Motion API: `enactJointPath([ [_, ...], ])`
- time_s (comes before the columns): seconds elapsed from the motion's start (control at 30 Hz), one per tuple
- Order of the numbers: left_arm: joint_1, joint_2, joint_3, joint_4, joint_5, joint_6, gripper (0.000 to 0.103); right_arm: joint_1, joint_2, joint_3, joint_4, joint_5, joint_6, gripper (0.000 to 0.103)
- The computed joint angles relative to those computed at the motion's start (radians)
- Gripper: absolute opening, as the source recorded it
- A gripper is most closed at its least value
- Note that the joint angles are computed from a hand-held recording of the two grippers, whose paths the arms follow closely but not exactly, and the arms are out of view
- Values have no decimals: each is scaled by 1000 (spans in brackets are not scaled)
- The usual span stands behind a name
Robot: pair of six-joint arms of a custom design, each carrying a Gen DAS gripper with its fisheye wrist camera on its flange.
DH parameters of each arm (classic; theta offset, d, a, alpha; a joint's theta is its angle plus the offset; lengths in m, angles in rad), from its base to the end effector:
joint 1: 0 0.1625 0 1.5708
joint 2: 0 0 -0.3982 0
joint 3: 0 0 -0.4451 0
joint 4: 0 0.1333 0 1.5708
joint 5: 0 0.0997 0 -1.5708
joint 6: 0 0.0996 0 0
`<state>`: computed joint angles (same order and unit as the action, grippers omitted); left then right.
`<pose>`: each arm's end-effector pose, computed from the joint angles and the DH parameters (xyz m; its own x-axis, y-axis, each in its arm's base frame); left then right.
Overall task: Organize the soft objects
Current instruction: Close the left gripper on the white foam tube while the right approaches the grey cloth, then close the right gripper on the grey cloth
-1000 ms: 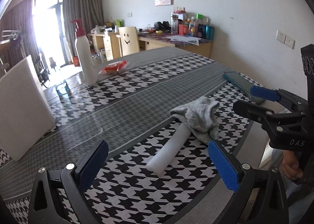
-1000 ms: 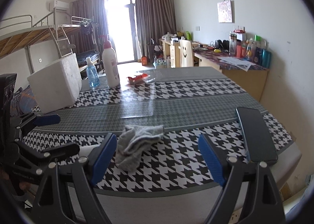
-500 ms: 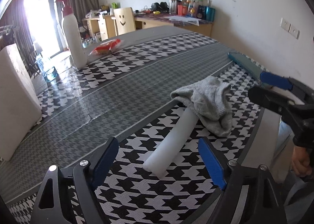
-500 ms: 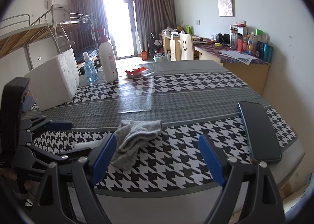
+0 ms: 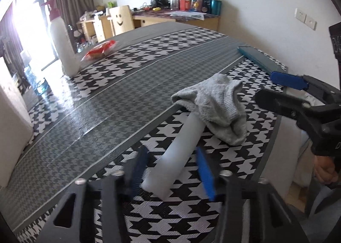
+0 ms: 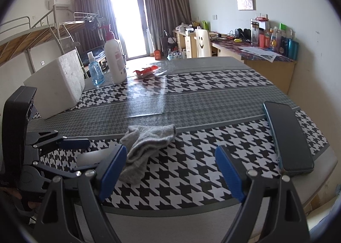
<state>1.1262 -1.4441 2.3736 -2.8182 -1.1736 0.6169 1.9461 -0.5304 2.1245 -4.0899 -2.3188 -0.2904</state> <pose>-0.0341 -0.4711 0.1448 -0.4851 0.7306 -0.4805 0.8449 0.5332 -0.0424 0.2265 -0.3960 -0.0454 -0.7811 0.0665 0.6209 -0.4637 0.6043 -0.6480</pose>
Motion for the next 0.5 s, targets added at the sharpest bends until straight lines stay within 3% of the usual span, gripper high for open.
enactJointPath([
  [0.07, -1, -3, -1, 12, -7, 10, 28, -3, -2, 2, 10, 4, 5, 88],
  [0.27, 3, -13, 10, -13, -28, 23, 20, -7, 4, -4, 45, 24, 16, 88],
  [0.5, 6, -55, 24, -10, -52, 12, 19, -1, 10, -12, 63, 36, 8, 88],
])
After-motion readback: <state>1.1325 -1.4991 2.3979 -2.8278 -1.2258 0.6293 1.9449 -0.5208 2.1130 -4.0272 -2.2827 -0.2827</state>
